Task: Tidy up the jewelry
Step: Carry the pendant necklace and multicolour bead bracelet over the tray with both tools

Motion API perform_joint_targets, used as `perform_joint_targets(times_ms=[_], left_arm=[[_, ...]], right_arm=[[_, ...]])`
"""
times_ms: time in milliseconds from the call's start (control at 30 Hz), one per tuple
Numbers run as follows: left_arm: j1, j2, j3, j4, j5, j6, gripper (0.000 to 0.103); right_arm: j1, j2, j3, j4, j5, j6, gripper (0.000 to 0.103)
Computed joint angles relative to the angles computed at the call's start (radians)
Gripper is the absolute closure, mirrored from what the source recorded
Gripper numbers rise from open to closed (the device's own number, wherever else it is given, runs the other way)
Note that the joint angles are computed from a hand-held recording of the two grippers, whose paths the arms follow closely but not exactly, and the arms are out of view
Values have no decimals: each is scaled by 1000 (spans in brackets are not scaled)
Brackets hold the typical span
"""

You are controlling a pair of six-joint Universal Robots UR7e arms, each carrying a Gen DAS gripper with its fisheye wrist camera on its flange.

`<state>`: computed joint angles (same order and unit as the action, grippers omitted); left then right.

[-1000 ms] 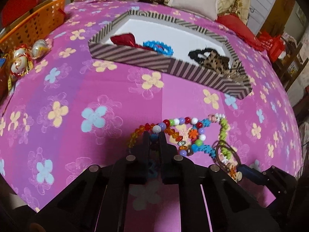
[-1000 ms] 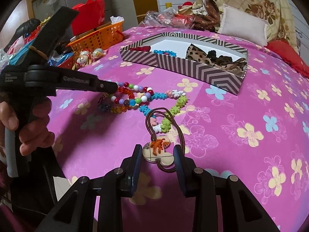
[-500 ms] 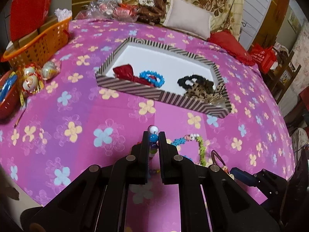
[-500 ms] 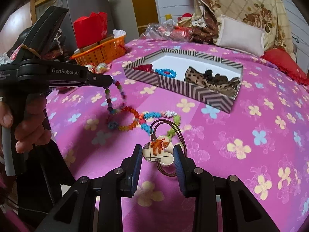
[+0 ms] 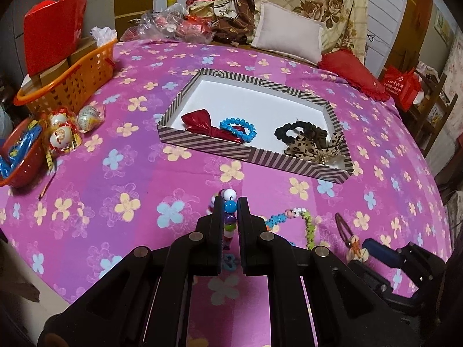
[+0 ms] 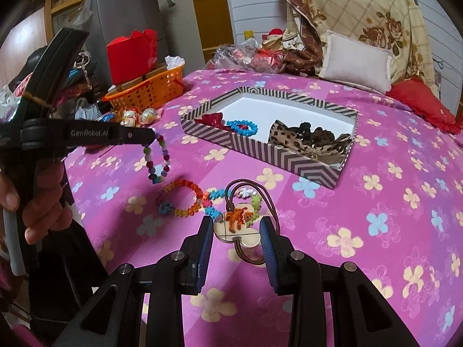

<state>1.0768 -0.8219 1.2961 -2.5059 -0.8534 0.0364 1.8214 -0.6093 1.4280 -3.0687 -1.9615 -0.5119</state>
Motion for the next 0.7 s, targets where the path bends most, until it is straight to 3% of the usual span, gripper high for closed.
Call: perform_joint_targets(times_ms=[333, 700], left_arm=[[-6, 29, -45, 8, 25, 25, 95], [-7, 113, -183, 37, 73, 80, 95]], right_arm=[[-10, 20, -78, 43, -9, 11, 71], [-14, 69, -229, 95, -14, -6, 71]])
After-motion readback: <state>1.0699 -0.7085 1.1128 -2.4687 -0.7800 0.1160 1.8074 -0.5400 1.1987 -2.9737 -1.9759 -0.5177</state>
